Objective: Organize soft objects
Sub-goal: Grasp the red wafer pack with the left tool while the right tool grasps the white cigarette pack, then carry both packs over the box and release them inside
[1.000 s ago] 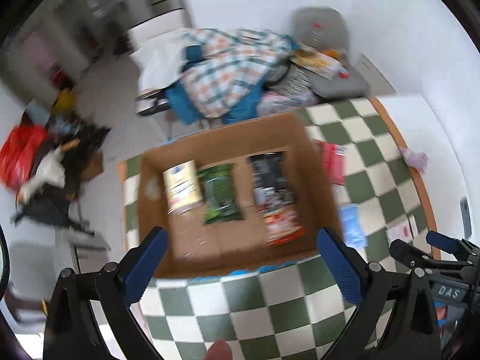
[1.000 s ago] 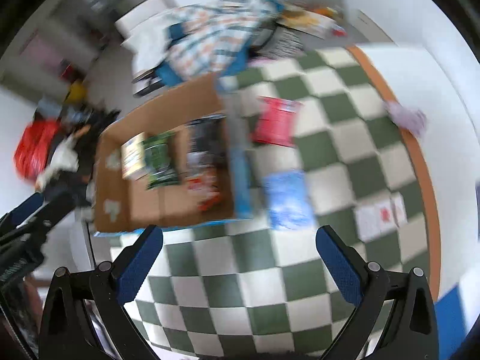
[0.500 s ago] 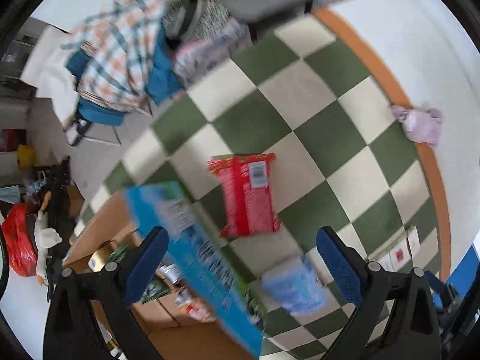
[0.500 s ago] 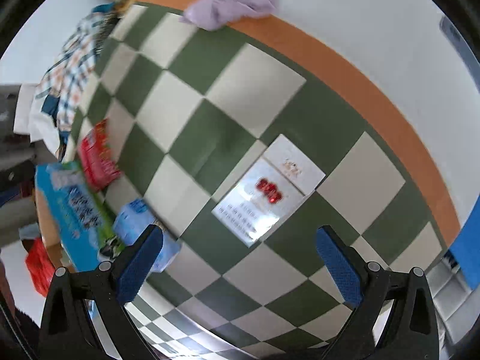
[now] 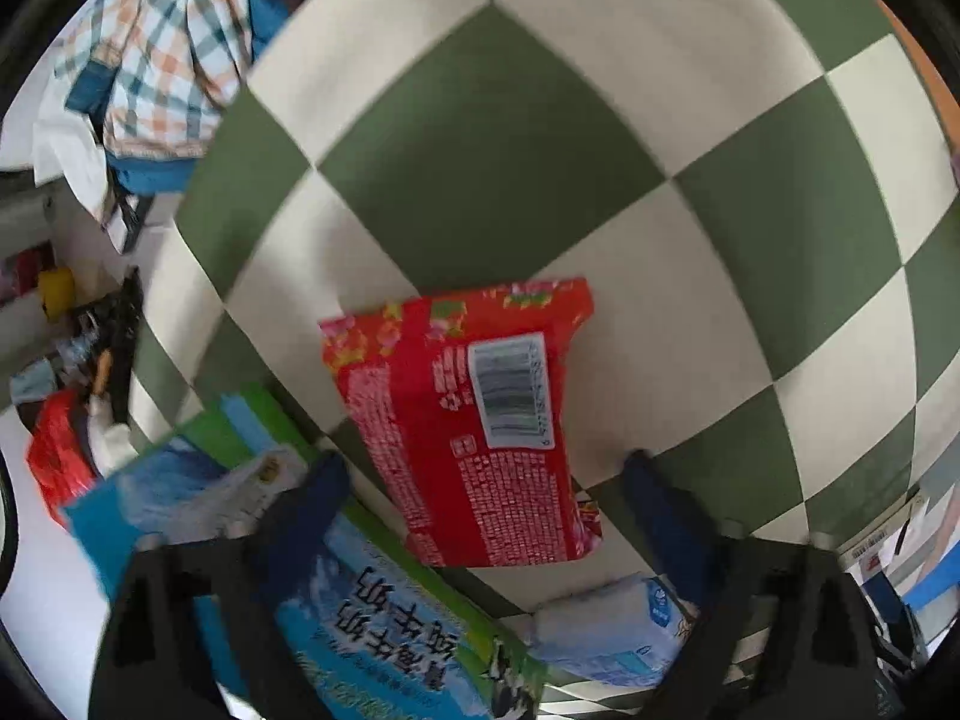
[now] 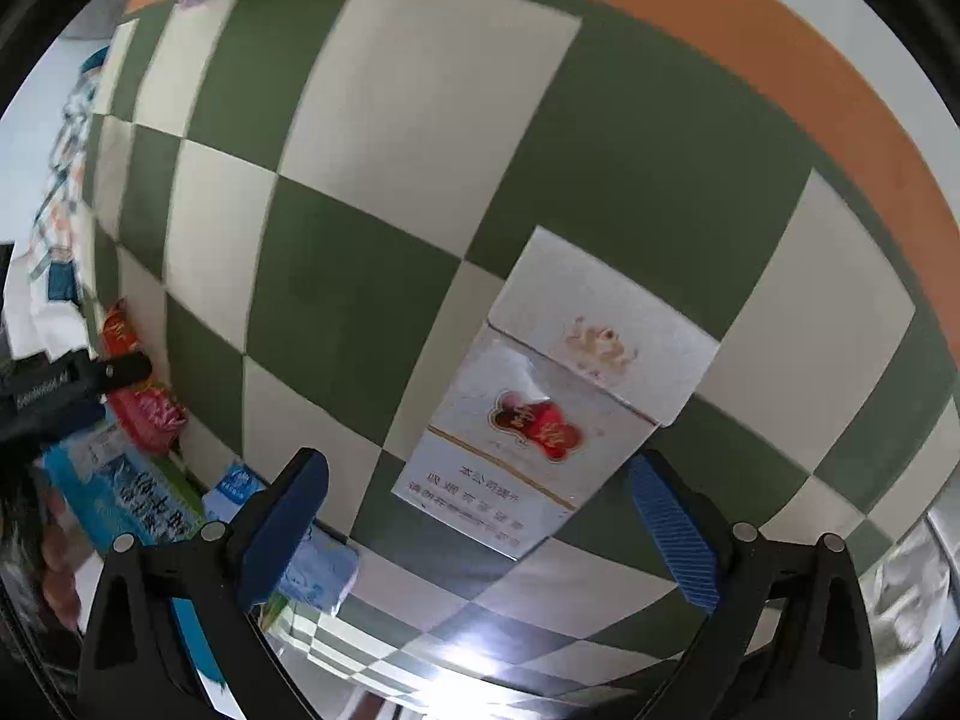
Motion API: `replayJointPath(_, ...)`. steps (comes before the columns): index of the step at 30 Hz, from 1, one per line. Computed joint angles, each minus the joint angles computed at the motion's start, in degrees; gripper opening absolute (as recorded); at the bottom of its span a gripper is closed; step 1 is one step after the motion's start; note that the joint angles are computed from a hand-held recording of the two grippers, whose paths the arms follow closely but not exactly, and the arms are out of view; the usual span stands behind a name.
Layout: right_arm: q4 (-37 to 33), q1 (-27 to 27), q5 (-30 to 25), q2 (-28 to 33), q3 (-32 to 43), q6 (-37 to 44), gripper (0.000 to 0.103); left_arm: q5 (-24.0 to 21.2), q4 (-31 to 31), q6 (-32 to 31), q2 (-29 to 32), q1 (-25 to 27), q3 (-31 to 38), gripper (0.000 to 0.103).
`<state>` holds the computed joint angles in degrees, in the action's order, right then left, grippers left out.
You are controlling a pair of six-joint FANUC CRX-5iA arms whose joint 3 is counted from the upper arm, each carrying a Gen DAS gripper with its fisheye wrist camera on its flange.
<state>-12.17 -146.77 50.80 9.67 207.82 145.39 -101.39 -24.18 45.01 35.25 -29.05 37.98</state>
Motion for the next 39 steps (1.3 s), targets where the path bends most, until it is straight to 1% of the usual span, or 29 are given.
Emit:
replayJointPath(1, 0.42, -0.18, 1.73, -0.98, -1.30, -0.29, 0.101, -0.38, 1.26, 0.85, 0.15, 0.54, 0.05, 0.071)
replayJointPath(2, -0.14, -0.55, 2.99, -1.94, -2.10, 0.30, 0.101, -1.71, 2.99, 1.28, 0.48, 1.31, 0.46, 0.058)
replayJointPath(4, 0.05, -0.56, 5.17, -3.42, -3.76, -0.79, 0.097, -1.10, 3.45, 2.33, -0.56, 1.68, -0.73, 0.047)
replayJointPath(5, 0.24, -0.45, 6.50, -4.15, -4.76, -1.61, 0.095, 0.57, 3.91, 2.40, -2.01, 1.81, -2.70, 0.046)
replayJointPath(6, 0.20, -0.39, 7.59, -4.68, -5.46, -1.93, 0.090, 1.72, 4.23, 2.33, -3.06, 1.91, -4.21, 0.046)
replayJointPath(7, 0.44, -0.23, 9.28, -5.47, -6.67, -2.32, 0.082, 2.71, 4.49, 2.37, -4.13, 2.03, -5.85, 0.046)
replayJointPath(8, 0.83, -0.02, 10.76, -6.02, -7.70, -2.64, 0.077, 3.63, 5.02, 2.64, -5.22, 2.34, -7.51, 0.046)
replayJointPath(9, 1.26, 0.21, 12.70, -6.80, -9.07, -2.86, 0.066, 4.39, 5.54, 2.91, -6.05, 2.64, -8.74, 0.045)
replayJointPath(10, 2.64, 0.79, 13.99, -7.17, -10.33, -3.46, 0.063, 5.12, 6.18, 3.11, -7.00, 2.96, -10.12, 0.045)
replayJointPath(12, 3.32, 1.26, 14.39, -7.29, -10.88, -3.33, 0.061, 4.93, 7.33, 3.36, -7.96, 3.61, -11.55, 0.044)
replayJointPath(15, 3.69, 1.83, 15.94, -8.04, -12.14, -2.19, 0.060, 2.66, 9.80, 4.02, -8.51, 4.74, -11.81, 0.044)
replayJointPath(18, 4.49, 2.73, 17.81, -9.19, -14.21, -1.00, 0.059, 2.79, 12.58, 3.55, -10.75, 5.72, -13.81, 0.044)
replayJointPath(21, 6.07, 3.20, 19.62, -11.26, -18.03, 0.09, 0.059, 2.76, 15.66, 3.00, -13.03, 7.30, -15.59, 0.044)
replayJointPath(24, 8.41, 3.78, 21.59, -12.11, -22.02, 1.03, 0.059, 1.27, 20.40, 2.39, -15.43, 9.71, -16.23, 0.043)
replayJointPath(25, 9.29, 4.49, 22.53, -11.48, -22.66, 0.98, 0.059, 0.88, 21.49, 2.02, -15.84, 10.53, -16.28, 0.043)
replayJointPath(27, 11.45, 5.08, 25.67, -12.27, -26.83, 2.88, 0.059, -0.34, 25.40, 1.00, -18.19, 13.12, -17.27, 0.043)
replayJointPath(29, 12.89, 4.94, 27.53, -11.69, -29.02, 5.79, 0.059, -2.08, 28.29, 0.94, -18.69, 14.64, -15.58, 0.043)
replayJointPath(30, 13.85, 5.03, 29.48, -12.67, -31.92, 7.85, 0.059, -2.85, 29.72, 0.45, -19.02, 15.97, -15.02, 0.043)
replayJointPath(31, 14.44, 4.58, 30.98, -12.43, -33.28, 10.21, 0.059, -3.73, 31.78, 0.18, -19.88, 18.03, -14.81, 0.043)
replayJointPath(33, 15.71, 4.33, 33.40, -14.09, -38.33, 14.63, 0.059, -5.09, 34.09, 0.01, -19.71, 20.72, -13.27, 0.043)
replayJointPath(34, 16.19, 4.66, 34.50, -13.64, -39.42, 16.31, 0.059, -5.63, 35.58, -0.19, -20.05, 22.95, -12.55, 0.043)
replayJointPath(36, 16.94, 4.20, 36.37, -16.20, -45.09, 21.14, 0.059, -5.92, 36.80, -0.67, -19.86, 25.90, -11.21, 0.043)
replayJointPath(38, 17.40, 3.90, 38.31, -16.95, -48.89, 25.48, 0.059, -6.95, 38.10, -0.81, -18.75, 29.69, -7.91, 0.043)
replayJointPath(39, 17.40, 3.60, 38.50, -18.73, -51.86, 27.90, 0.059, -7.39, 38.39, -0.88, -18.00, 31.56, -6.17, 0.043)
